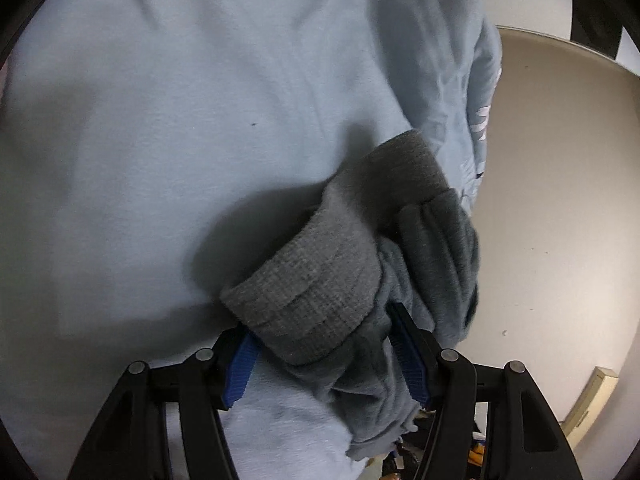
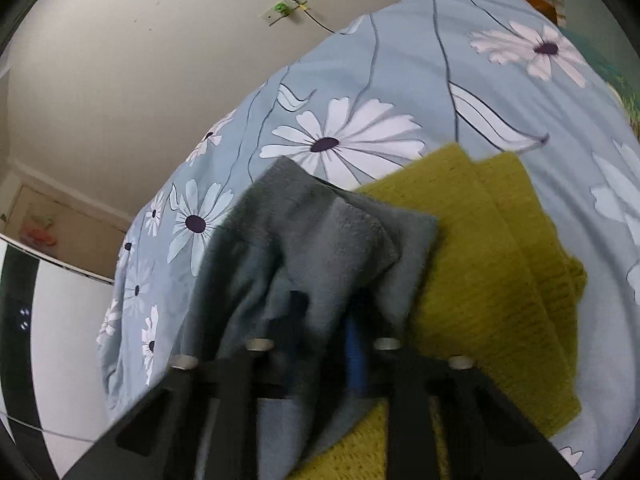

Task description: Fold clothes

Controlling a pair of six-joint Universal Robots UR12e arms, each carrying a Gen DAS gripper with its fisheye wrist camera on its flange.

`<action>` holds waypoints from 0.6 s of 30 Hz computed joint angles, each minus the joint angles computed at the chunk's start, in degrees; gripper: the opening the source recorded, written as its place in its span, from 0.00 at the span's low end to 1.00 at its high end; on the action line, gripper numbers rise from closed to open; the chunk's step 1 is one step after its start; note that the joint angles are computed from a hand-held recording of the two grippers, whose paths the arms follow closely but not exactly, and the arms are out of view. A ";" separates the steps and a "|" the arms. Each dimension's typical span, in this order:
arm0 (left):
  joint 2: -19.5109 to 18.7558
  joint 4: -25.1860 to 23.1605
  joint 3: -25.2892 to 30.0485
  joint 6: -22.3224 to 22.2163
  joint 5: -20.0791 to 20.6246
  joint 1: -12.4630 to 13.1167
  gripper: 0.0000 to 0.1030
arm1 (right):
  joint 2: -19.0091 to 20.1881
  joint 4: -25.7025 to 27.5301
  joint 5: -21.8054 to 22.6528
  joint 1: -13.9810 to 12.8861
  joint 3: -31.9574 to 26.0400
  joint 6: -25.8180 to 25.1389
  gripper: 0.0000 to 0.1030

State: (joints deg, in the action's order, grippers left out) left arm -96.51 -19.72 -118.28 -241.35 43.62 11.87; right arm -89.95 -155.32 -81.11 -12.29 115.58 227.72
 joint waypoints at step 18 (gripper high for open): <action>-0.35 6.37 -1.71 -2.71 -0.79 0.54 0.61 | -1.83 -1.16 5.63 -3.02 2.18 -5.09 0.11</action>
State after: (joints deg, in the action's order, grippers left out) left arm -96.85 -13.35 -119.99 -244.07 42.82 12.41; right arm -91.78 -156.47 -75.48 -15.31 117.76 222.63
